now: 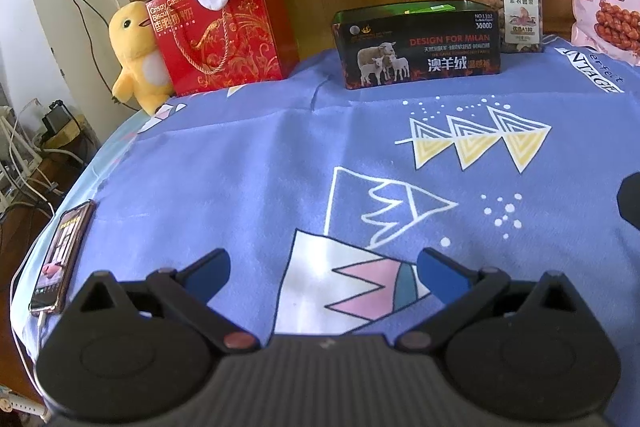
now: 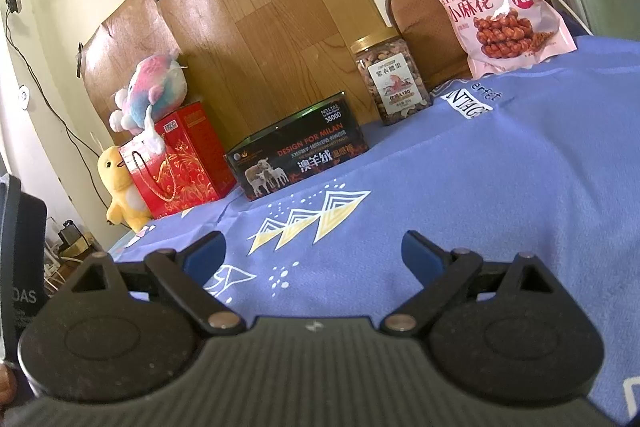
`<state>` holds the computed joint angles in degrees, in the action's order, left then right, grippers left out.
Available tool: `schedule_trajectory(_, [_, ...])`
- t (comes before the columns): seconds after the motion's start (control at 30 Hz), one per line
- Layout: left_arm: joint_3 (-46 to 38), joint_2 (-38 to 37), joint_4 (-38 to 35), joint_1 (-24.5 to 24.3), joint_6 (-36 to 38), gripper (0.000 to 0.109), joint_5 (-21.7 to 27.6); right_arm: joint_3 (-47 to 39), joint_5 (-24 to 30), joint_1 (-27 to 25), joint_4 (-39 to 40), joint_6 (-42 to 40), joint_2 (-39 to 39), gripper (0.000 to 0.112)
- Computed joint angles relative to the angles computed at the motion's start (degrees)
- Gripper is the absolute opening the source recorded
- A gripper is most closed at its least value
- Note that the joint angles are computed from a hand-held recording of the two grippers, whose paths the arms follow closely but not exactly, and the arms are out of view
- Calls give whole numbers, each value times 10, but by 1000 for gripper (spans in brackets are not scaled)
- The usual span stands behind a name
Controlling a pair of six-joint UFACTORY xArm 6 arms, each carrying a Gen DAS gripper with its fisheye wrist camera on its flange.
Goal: Organize snacks
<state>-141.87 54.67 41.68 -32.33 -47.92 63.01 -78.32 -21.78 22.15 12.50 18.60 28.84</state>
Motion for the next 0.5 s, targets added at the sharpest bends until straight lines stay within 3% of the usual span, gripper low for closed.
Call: schedule_trajectory(0.5, [1, -2, -14, 2, 4, 103, 1, 2, 0, 1, 2, -1, -1, 97])
